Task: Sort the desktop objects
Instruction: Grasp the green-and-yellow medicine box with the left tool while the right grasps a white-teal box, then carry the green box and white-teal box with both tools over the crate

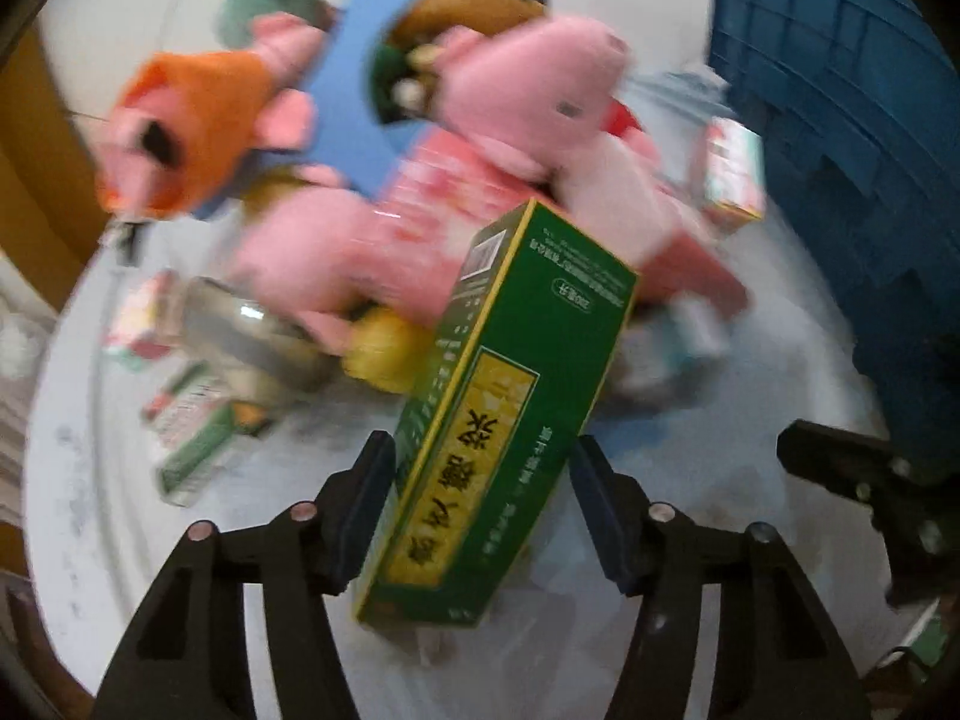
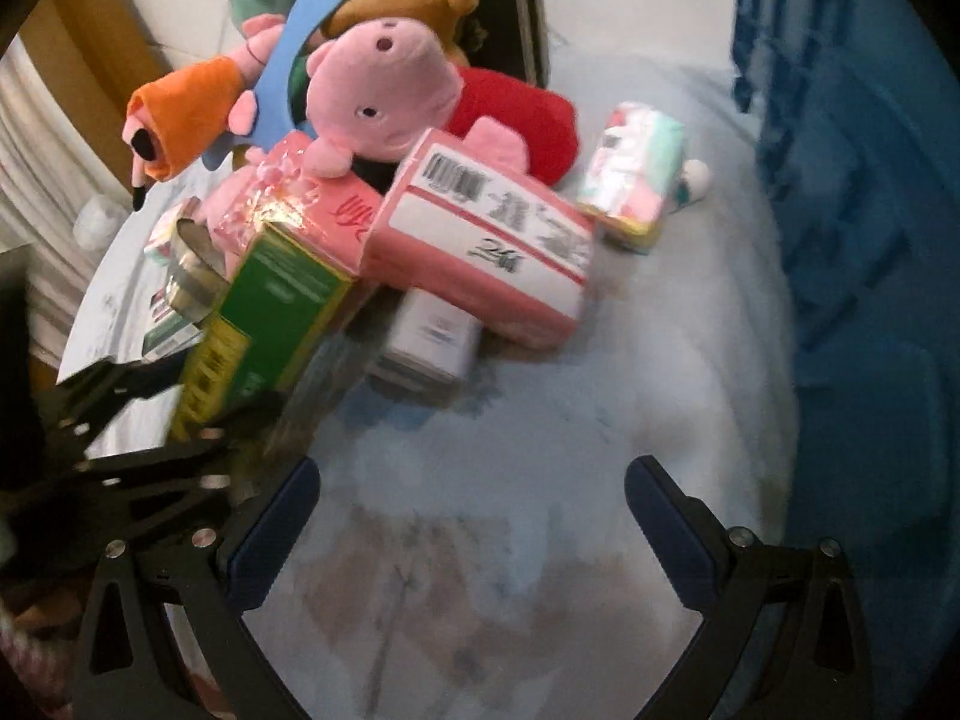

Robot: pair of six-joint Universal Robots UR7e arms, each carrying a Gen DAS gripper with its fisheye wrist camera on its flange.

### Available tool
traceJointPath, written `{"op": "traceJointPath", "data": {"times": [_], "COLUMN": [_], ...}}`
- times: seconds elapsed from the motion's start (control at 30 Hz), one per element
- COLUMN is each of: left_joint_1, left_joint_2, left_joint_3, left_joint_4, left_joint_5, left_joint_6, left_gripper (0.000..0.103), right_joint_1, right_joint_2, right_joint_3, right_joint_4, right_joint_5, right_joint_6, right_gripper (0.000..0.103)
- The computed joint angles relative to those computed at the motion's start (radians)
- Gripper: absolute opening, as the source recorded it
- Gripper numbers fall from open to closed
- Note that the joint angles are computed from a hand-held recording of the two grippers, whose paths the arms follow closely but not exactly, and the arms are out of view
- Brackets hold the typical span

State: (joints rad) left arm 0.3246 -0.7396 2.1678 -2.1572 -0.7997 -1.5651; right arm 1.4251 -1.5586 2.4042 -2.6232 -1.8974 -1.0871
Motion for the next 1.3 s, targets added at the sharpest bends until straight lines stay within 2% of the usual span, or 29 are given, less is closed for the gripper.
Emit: {"op": "traceJointPath", "data": {"times": [0.03, 0.1, 0.27, 0.4, 0.5, 0.57, 0.6, 0.63, 0.77, 0.87, 0.97, 1.2, 1.3], "left_joint_1": [0.001, 0.011, 0.049, 0.097, 0.136, 0.142, 0.141, 0.138, 0.112, 0.072, 0.02, -0.104, -0.157], "left_joint_2": [-0.015, -0.025, 0.017, 0.05, 0.047, 0.038, 0.034, 0.031, 0.013, -0.01, -0.045, -0.129, -0.154], "left_joint_3": [0.012, 0.041, 0.02, -0.023, -0.017, -0.005, -0.001, -0.001, 0.001, 0.002, 0.01, -0.008, -0.029], "left_joint_4": [0.0, -0.087, -0.17, -0.148, -0.163, -0.183, -0.188, -0.179, -0.155, -0.107, -0.053, 0.098, 0.166], "left_joint_5": [-0.001, 0.002, 0.012, 0.012, -0.005, -0.007, -0.005, -0.002, 0.004, 0.012, 0.021, 0.076, 0.104], "left_joint_6": [-0.008, 0.043, 0.158, 0.203, 0.207, 0.211, 0.21, 0.204, 0.179, 0.137, 0.077, -0.04, -0.071], "left_gripper": [0.06, 0.061, 0.072, 0.073, 0.071, 0.068, 0.067, 0.066, 0.066, 0.066, 0.066, 0.066, 0.066], "right_joint_1": [0.003, 0.005, 0.013, 0.014, 0.017, 0.02, 0.022, 0.022, 0.035, 0.04, 0.051, 0.073, 0.108], "right_joint_2": [0.017, 0.052, 0.161, 0.208, 0.247, 0.273, 0.287, 0.297, 0.3, 0.223, 0.101, -0.224, -0.317], "right_joint_3": [0.002, 0.006, -0.017, -0.031, -0.04, -0.042, -0.043, -0.044, -0.035, -0.014, 0.017, 0.047, 0.026], "right_joint_4": [-0.01, -0.036, -0.102, -0.146, -0.159, -0.172, -0.181, -0.186, -0.204, -0.15, -0.101, 0.086, 0.14], "right_joint_5": [0.006, 0.021, -0.011, -0.035, -0.049, -0.056, -0.062, -0.06, -0.063, -0.04, 0.002, 0.15, 0.215], "right_joint_6": [0.005, 0.013, 0.086, 0.102, 0.113, 0.117, 0.12, 0.124, 0.1, 0.087, 0.057, 0.003, 0.003], "right_gripper": [0.103, 0.103, 0.103, 0.099, 0.086, 0.085, 0.082, 0.067, 0.066, 0.066, 0.066, 0.066, 0.066]}}
